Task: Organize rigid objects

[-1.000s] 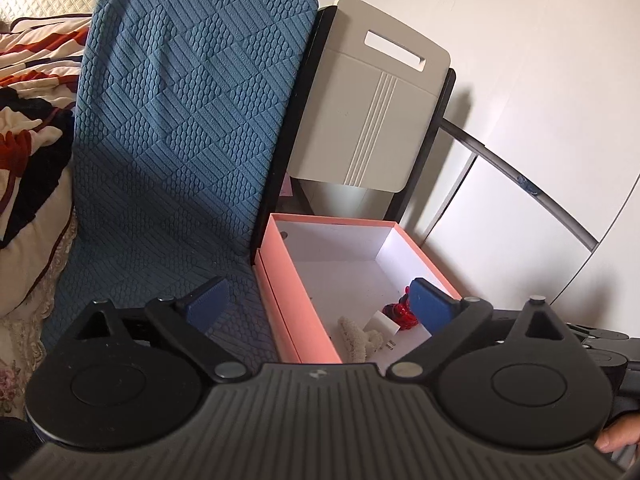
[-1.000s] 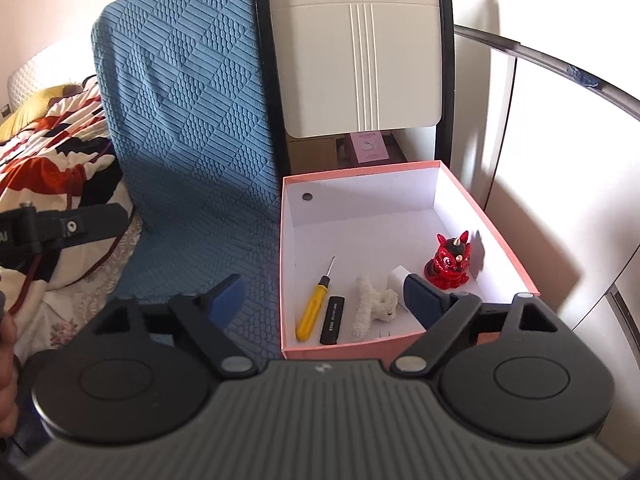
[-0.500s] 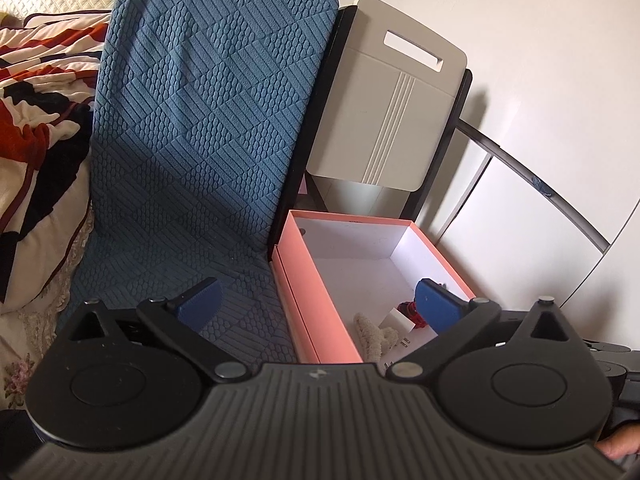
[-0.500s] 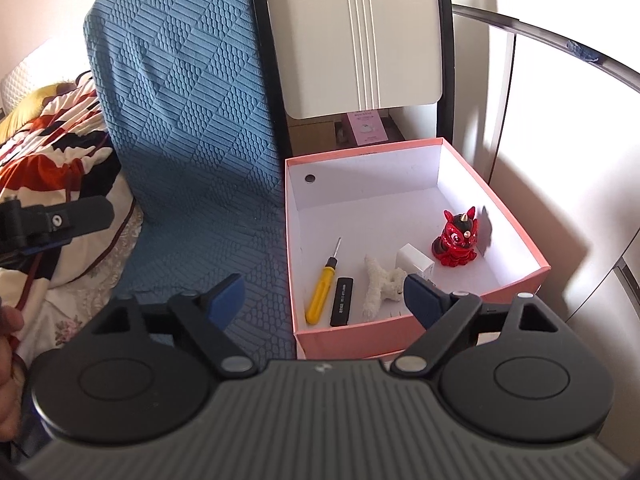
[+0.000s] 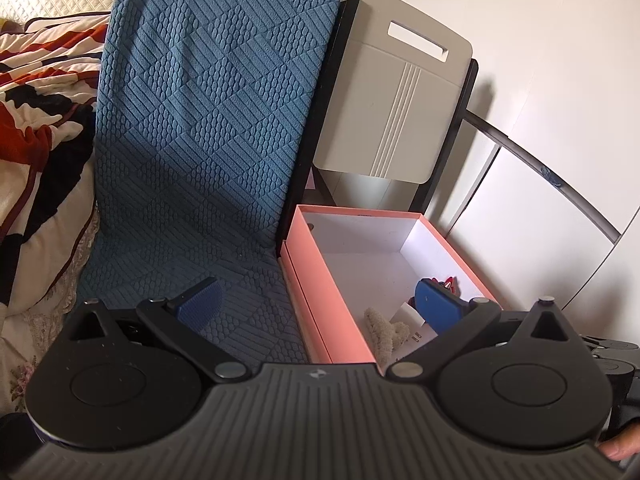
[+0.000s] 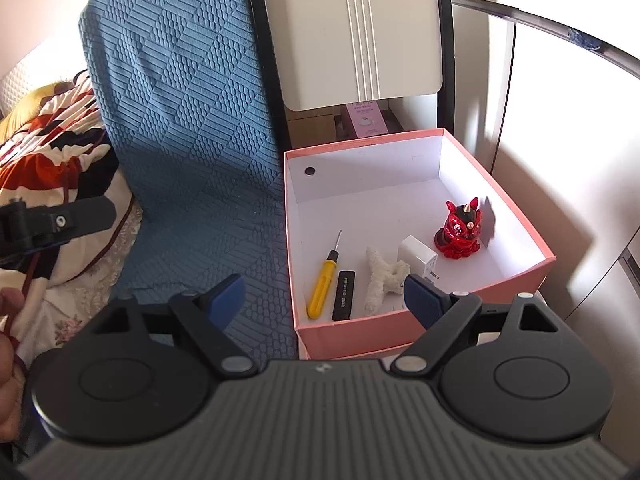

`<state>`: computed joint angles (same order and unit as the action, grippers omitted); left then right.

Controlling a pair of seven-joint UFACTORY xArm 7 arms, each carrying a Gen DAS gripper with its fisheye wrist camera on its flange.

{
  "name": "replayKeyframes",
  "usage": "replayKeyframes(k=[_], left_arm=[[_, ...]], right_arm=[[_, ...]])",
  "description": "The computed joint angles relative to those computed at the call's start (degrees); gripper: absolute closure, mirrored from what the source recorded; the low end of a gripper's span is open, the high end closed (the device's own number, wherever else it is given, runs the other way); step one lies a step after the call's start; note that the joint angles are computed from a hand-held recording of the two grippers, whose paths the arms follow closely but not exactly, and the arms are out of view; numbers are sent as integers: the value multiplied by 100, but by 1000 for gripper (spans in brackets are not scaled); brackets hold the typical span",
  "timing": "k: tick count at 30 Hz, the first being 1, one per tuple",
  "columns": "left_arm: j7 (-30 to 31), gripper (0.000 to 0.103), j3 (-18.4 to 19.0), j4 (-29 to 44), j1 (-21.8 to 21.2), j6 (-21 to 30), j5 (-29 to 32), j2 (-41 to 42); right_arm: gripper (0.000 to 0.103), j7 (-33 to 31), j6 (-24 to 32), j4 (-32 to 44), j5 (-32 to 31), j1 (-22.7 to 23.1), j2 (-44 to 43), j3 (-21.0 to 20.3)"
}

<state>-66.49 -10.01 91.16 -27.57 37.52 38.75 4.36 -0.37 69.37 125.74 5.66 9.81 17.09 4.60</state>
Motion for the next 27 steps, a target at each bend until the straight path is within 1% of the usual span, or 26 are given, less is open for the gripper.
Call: replayKeyframes(k=[6, 10, 14, 19, 27], left_arm=[[-17, 0, 3, -14, 2, -3, -59, 3], [-28, 0, 0, 26, -19, 97, 48, 12], [-130, 0, 1, -52, -8, 15, 65, -38], [-164, 0, -25, -106, 16, 13, 114, -91], [-218, 0, -56, -101, 34, 32, 171, -102]], right_arm=[[15, 6, -32, -85, -73, 29, -53, -11], [15, 53, -19, -60, -112, 48, -38, -16], [15, 77, -3, -30, -147, 71, -24, -14], [15, 91, -183, -233, -249, 108, -148, -26], [15, 141, -203, -278, -292, 121, -195, -22]])
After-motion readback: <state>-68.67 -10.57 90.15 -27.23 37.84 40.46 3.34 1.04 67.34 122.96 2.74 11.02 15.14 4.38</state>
